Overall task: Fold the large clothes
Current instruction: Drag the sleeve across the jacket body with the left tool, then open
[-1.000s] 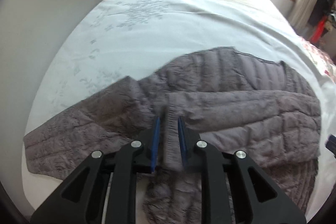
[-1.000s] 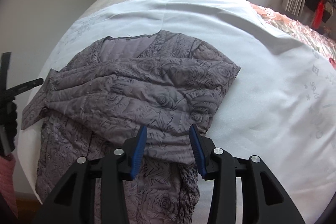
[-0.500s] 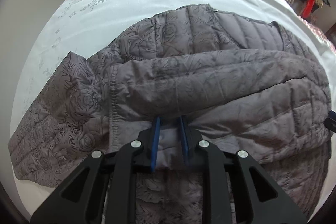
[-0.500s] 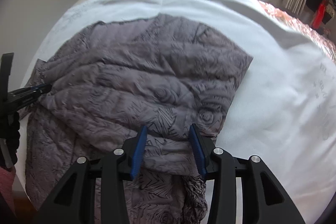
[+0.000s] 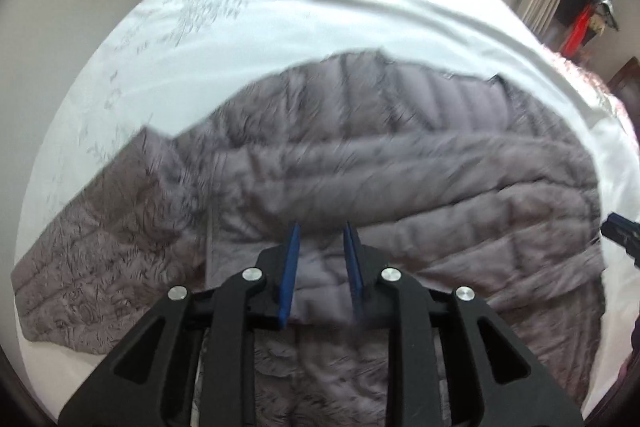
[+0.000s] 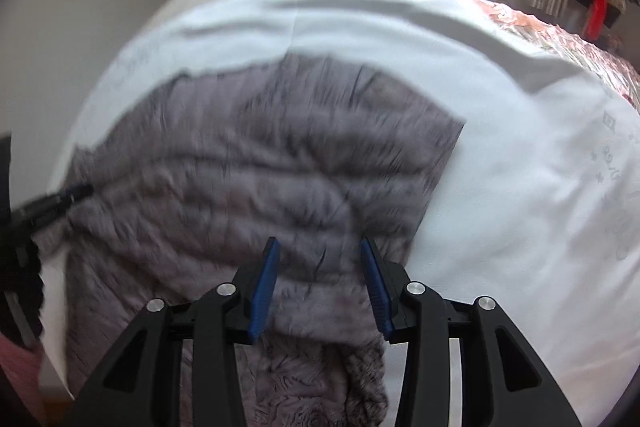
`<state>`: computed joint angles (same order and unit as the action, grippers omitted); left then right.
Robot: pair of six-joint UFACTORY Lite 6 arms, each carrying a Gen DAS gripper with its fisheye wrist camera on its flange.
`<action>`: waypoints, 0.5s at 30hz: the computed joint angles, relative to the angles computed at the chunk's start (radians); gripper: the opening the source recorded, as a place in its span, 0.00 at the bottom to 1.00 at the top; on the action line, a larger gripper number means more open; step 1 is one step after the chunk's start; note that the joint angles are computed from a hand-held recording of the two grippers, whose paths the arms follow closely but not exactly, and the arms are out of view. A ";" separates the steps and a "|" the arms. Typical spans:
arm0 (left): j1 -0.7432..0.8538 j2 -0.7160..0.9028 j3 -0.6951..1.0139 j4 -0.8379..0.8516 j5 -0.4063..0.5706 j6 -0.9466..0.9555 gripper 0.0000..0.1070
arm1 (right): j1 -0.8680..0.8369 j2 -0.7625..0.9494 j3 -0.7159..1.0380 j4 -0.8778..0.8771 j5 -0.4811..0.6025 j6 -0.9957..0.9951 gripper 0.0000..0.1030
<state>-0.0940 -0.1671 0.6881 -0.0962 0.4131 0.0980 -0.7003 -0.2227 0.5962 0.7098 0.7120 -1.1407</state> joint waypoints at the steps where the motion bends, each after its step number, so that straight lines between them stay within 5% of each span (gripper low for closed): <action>1: -0.016 0.006 0.016 -0.001 0.004 -0.003 0.21 | 0.022 0.024 0.028 -0.003 -0.020 0.026 0.41; 8: -0.185 0.207 0.125 0.279 -0.065 -0.332 0.23 | 0.228 0.262 0.147 -0.065 -0.269 0.194 0.41; 15: -0.220 0.317 0.127 0.494 -0.128 -0.529 0.24 | 0.236 0.361 0.116 0.091 -0.355 0.044 0.41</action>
